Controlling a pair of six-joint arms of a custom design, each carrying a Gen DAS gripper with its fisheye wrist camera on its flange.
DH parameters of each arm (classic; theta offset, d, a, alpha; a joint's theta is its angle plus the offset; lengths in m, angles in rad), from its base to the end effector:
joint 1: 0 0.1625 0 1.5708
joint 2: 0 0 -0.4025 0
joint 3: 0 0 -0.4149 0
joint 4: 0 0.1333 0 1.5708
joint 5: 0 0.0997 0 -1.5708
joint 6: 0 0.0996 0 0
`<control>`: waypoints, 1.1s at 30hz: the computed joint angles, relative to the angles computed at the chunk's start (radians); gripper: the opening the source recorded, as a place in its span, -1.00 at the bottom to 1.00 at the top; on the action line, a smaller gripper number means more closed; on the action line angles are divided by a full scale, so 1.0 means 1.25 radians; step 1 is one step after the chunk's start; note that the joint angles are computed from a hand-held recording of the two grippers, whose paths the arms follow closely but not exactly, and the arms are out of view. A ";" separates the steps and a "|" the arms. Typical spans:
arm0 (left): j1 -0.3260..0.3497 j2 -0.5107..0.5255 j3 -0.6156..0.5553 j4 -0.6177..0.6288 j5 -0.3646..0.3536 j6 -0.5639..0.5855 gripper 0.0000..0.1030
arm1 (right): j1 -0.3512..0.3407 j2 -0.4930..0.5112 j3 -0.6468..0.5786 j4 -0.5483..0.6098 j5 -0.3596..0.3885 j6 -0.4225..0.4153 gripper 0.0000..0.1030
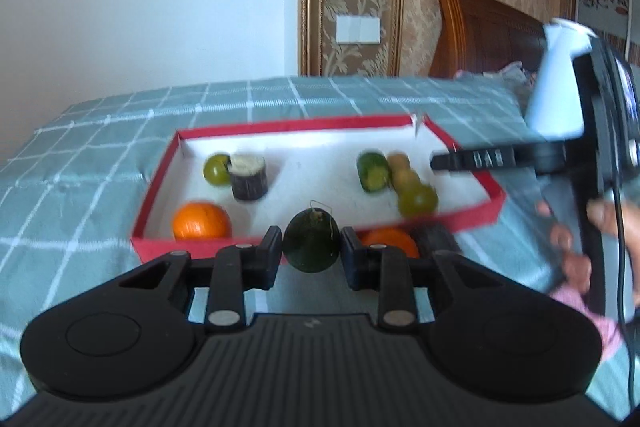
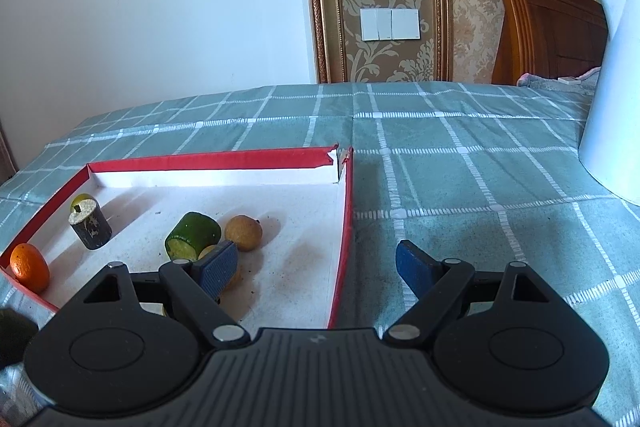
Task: Organize fruits
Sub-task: 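Carry the dark green cucumber piece with the left tool into the tray, release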
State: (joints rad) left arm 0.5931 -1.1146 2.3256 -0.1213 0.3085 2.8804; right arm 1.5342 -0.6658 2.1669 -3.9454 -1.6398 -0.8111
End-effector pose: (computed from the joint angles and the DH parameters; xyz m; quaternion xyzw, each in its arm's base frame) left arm -0.0789 -0.3284 0.0626 0.1433 0.7836 -0.4893 0.3549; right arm 0.1086 -0.4899 0.0098 0.3285 -0.8440 0.3725 0.2024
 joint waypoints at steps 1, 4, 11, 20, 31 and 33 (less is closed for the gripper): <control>0.012 -0.018 -0.003 -0.026 0.004 0.046 -0.45 | 0.000 0.001 0.000 0.000 -0.001 -0.001 0.68; 0.051 -0.047 -0.021 -0.099 0.006 0.177 -0.45 | 0.002 0.001 -0.001 0.003 -0.005 0.000 0.68; 0.150 -0.060 -0.075 -0.219 0.064 0.367 -0.45 | 0.008 0.008 -0.009 0.007 -0.020 -0.004 0.68; 0.206 -0.031 -0.114 -0.269 0.107 0.442 -0.45 | 0.008 0.008 -0.009 0.019 -0.017 -0.012 0.68; 0.209 -0.031 -0.119 -0.247 0.099 0.413 -0.37 | 0.013 0.014 -0.014 0.028 -0.029 -0.021 0.68; 0.197 -0.046 -0.100 -0.258 0.091 0.413 -0.22 | 0.012 0.014 -0.015 0.027 -0.030 -0.021 0.68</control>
